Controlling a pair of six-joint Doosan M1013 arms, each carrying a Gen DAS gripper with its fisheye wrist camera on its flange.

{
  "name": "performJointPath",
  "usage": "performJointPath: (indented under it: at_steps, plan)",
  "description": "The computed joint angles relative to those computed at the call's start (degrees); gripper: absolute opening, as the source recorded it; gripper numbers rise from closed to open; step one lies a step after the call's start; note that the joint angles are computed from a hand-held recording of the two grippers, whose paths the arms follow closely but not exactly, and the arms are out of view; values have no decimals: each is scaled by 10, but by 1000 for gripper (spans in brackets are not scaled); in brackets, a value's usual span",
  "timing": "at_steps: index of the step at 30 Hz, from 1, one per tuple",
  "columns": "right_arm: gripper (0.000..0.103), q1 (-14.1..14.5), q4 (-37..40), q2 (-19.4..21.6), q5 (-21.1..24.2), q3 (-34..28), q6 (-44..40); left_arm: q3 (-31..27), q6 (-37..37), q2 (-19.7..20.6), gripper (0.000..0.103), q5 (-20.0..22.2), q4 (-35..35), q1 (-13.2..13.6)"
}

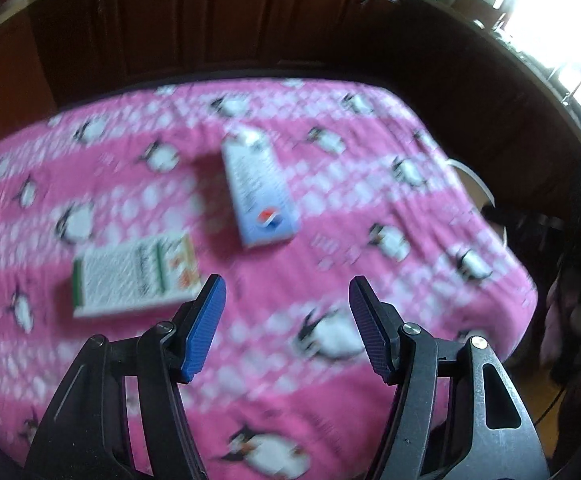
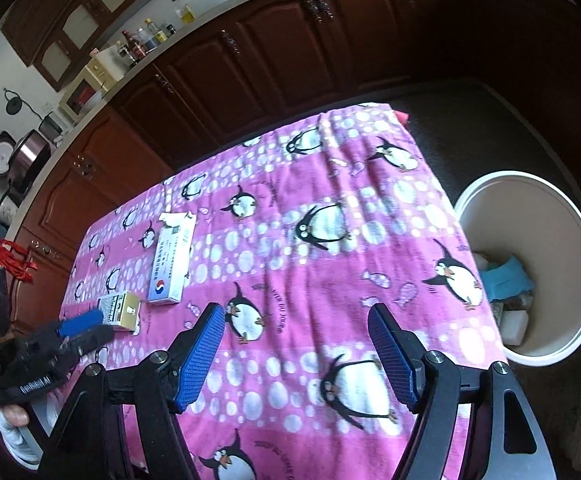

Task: Collect trash
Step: 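Move both open tools back over the medicine boxes on the blanket, then grasp the Watermelon Frost box with the left tool while the right tool grasps a white pill box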

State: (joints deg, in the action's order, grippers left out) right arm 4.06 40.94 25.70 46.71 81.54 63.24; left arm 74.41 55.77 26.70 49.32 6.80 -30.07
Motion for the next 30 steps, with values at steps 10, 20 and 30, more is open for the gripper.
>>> performJointPath:
  at_steps: [10, 20, 30]
  plan:
    - [72, 12, -13, 5, 8, -9, 6, 3, 66, 20, 63, -13, -104, 29]
    - [72, 21, -38, 11, 16, -21, 28, -37, 34, 45, 63, -33, -116, 79]
    - [77, 53, -26, 38, 50, -60, 11, 0, 46, -5, 68, -38, -82, 80]
